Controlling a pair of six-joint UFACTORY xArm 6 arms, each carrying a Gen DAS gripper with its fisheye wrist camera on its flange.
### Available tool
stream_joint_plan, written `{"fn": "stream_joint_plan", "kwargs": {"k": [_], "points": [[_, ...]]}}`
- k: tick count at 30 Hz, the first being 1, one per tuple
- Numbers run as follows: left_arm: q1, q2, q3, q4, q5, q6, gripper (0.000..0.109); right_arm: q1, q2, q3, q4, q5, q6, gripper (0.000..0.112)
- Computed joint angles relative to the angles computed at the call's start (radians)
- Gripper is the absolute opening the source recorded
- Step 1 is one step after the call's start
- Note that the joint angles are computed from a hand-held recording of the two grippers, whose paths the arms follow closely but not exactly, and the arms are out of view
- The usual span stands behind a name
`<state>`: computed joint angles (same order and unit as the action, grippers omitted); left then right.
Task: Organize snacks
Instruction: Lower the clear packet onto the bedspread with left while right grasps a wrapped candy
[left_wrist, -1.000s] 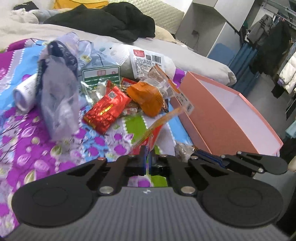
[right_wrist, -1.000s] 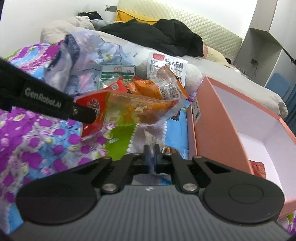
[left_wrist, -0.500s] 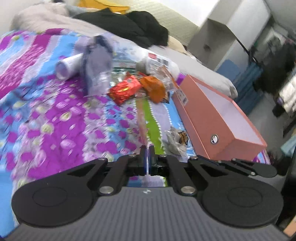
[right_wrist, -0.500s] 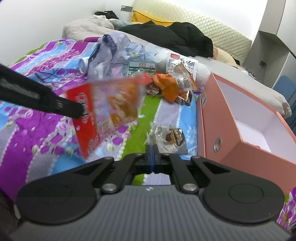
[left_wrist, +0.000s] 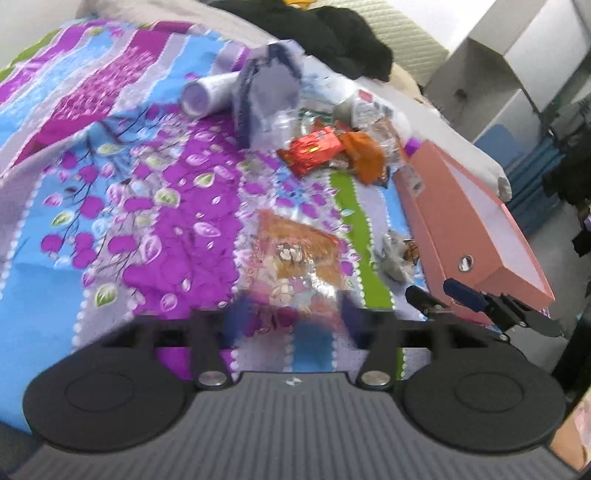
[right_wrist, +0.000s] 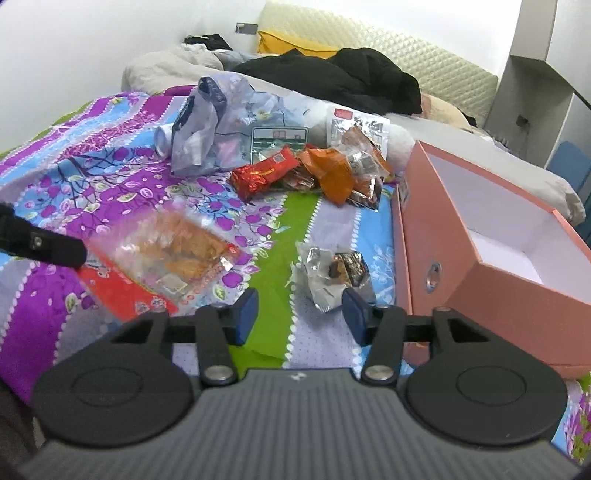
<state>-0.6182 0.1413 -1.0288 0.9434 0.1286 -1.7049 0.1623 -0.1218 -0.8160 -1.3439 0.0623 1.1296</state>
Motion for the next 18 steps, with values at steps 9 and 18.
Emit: {"fn": "stream_joint_plan", "kwargs": {"k": [9,18], "points": [[-0.02,-0.014,0.012,-0.086,0.051,0.137,0.087,0.016,0.149,-0.146,-0.292,0.073,0.176,0.044],[-0.024,0.011,-0.019,-0.174,0.058,0.242,0.091,0.03,0.202,-0.18,-0.356,0.125,0.125,0.013]]}}
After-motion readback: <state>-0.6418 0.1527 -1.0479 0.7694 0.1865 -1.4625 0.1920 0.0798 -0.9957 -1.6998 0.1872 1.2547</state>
